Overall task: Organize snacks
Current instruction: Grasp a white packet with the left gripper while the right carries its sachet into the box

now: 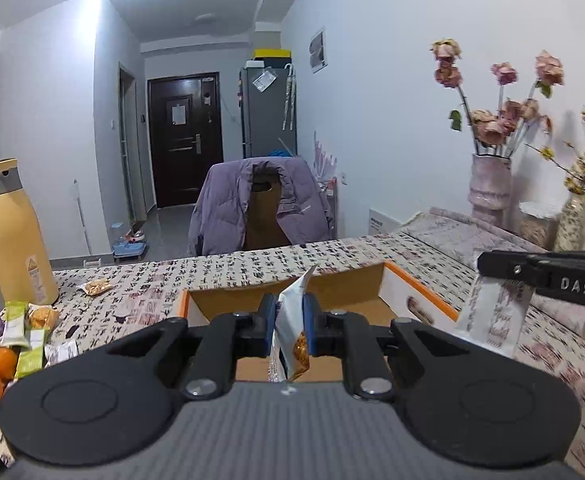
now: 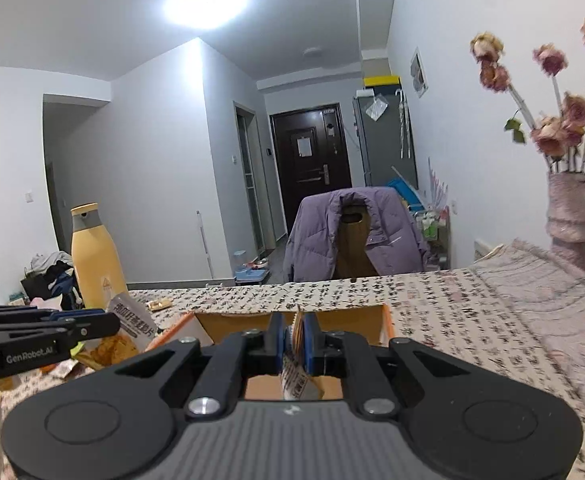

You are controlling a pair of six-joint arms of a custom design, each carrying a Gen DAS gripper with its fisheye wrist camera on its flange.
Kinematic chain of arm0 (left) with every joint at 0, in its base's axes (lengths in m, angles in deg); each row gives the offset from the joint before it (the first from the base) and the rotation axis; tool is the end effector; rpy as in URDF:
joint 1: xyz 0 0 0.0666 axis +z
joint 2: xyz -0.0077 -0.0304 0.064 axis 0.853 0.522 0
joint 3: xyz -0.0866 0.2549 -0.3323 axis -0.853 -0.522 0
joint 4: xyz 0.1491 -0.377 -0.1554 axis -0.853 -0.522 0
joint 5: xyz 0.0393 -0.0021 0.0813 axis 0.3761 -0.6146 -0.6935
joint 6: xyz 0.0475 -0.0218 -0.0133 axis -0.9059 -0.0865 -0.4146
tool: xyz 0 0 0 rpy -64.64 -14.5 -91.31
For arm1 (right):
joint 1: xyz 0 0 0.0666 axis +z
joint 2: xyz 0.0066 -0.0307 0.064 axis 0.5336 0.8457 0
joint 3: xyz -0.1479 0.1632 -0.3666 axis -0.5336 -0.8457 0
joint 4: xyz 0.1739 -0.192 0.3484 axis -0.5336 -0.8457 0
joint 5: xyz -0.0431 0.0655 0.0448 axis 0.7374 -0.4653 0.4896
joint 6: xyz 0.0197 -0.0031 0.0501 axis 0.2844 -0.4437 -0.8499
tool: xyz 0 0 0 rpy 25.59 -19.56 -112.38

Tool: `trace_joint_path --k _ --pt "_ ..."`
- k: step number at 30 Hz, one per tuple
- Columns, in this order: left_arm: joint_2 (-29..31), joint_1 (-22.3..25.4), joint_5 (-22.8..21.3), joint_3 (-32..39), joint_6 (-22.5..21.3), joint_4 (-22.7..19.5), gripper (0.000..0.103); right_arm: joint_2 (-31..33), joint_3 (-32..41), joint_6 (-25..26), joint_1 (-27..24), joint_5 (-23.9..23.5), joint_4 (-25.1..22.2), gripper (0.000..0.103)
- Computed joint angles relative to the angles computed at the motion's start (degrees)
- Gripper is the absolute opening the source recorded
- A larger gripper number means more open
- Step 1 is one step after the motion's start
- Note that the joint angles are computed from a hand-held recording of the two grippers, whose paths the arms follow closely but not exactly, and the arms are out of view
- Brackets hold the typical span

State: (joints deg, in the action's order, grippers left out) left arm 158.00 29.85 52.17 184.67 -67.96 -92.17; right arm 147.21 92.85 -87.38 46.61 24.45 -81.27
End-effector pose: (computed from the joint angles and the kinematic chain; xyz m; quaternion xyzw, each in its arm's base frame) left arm 0.5892 -0.3210 0.5409 0.2052 0.7898 -0.1129 0.5668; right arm 0.5200 0.1252 0.5232 0.0656 0.7958 0.0740 0.5974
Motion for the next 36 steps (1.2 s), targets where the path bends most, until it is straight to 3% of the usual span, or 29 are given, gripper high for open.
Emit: trace_joint_path --k 8,13,18,21,22,23,24,25,26,27,28,31,36 --pt "12.3 0.3 -3.6 18.1 1.4 -13.1 0.015 12.6 13.4 -3.2 -2.4 -5.4 -7.5 0.009" --pt "21.6 1.0 -5.2 30.9 5.4 -24.6 0.015 18.8 18.8 -6.3 -3.2 -7.1 -11.8 0.009" --pt "25.7 1.7 -5.0 36.2 6.9 -29.7 0.016 22.1 21.2 -6.9 -3.5 -6.5 -15.8 0.01" --pt "25.7 2.0 -4.6 35.7 7.4 -30.0 0.019 22.6 21.5 -7.7 -3.9 -6.2 -17.8 0.015" --pt "25.2 2.1 -4.3 34.8 7.5 -29.4 0.028 22.4 21.2 -7.7 -4.0 -6.0 -18.0 0.016" --pt "25.2 2.2 -4.2 34.8 7.8 -29.2 0.048 22.2 21.0 -7.7 -4.3 -6.2 -18.1 0.018" --pt "24.2 2.4 -4.4 32.9 8.4 -27.6 0.062 21.9 20.6 -7.7 -4.3 -6.3 -18.2 0.033" --pt "23.4 2.4 -5.0 31.5 9.1 -26.3 0.087 21.4 20.1 -7.6 -4.3 -6.1 -18.2 0.058" --pt "22.6 2.4 -5.6 30.1 9.6 -24.8 0.095 21.1 19.8 -7.5 -4.3 -5.7 -18.0 0.071" --pt "21.2 2.5 -6.0 27.6 9.8 -22.3 0.096 20.6 19.2 -7.3 -4.2 -4.9 -17.6 0.09" --pt "20.5 2.6 -5.7 26.6 9.9 -21.4 0.101 20.0 18.4 -7.3 -4.0 -4.1 -16.9 0.094" --pt "18.6 2.7 -5.4 23.6 10.7 -18.9 0.103 19.1 17.5 -7.6 -4.2 -3.8 -16.6 0.102" --pt "15.3 2.5 -5.3 18.8 9.9 -15.2 0.103 16.5 15.2 -6.4 -3.6 -2.2 -15.1 0.103"
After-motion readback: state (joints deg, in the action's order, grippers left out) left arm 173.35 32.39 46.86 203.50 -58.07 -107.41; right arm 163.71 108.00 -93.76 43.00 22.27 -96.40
